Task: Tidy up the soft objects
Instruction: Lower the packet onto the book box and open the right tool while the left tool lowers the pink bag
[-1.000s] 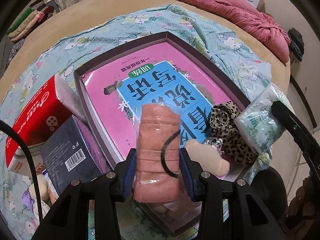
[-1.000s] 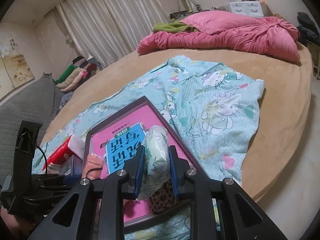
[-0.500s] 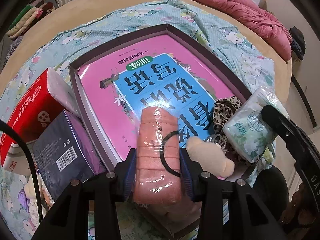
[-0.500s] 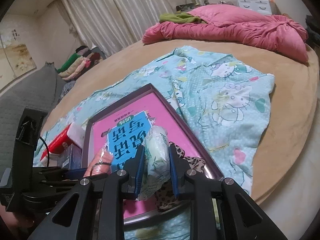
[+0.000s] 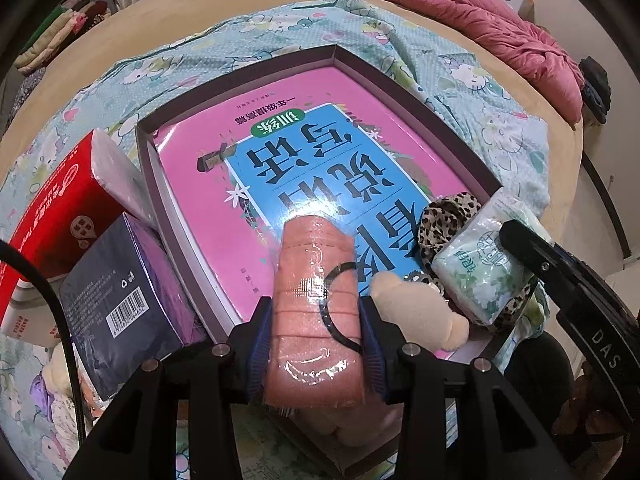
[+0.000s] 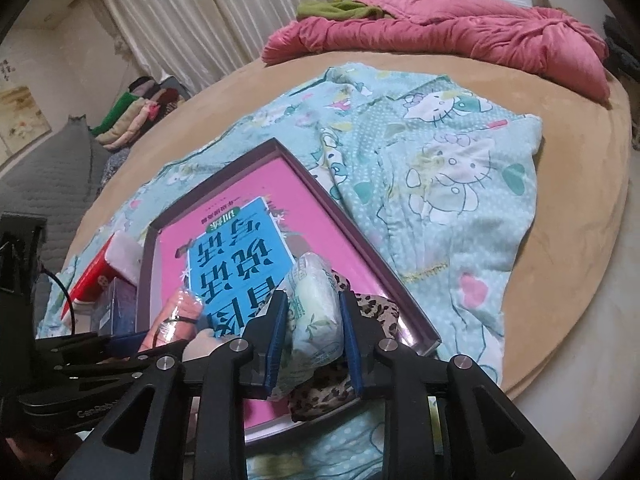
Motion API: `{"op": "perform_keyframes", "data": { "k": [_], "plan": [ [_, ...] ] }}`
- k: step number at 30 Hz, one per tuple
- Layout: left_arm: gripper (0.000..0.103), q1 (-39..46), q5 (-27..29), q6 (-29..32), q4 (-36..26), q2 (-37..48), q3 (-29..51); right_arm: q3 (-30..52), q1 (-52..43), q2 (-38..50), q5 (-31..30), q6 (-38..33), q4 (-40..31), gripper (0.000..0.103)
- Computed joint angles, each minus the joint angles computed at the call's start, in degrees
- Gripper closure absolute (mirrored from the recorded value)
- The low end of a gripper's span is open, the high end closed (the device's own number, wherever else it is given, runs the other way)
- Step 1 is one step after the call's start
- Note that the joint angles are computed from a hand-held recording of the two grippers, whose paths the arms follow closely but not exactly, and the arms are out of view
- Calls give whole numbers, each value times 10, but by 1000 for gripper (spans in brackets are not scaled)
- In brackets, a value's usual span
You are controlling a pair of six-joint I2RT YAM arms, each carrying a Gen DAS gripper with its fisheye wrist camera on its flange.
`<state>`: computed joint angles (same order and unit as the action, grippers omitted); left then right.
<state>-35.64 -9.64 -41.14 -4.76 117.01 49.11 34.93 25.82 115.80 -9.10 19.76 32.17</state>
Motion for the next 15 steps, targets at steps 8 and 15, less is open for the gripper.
{"op": "perform_keyframes", "data": {
  "k": [8,15],
  "plan": [
    [61,2,2,-4,5,-11,-9,-9,3,-6,17,10,14,64],
    [56,3,7,-7,8,-16,-15,-35,6,-23,36,15,52,49]
  ]
}}
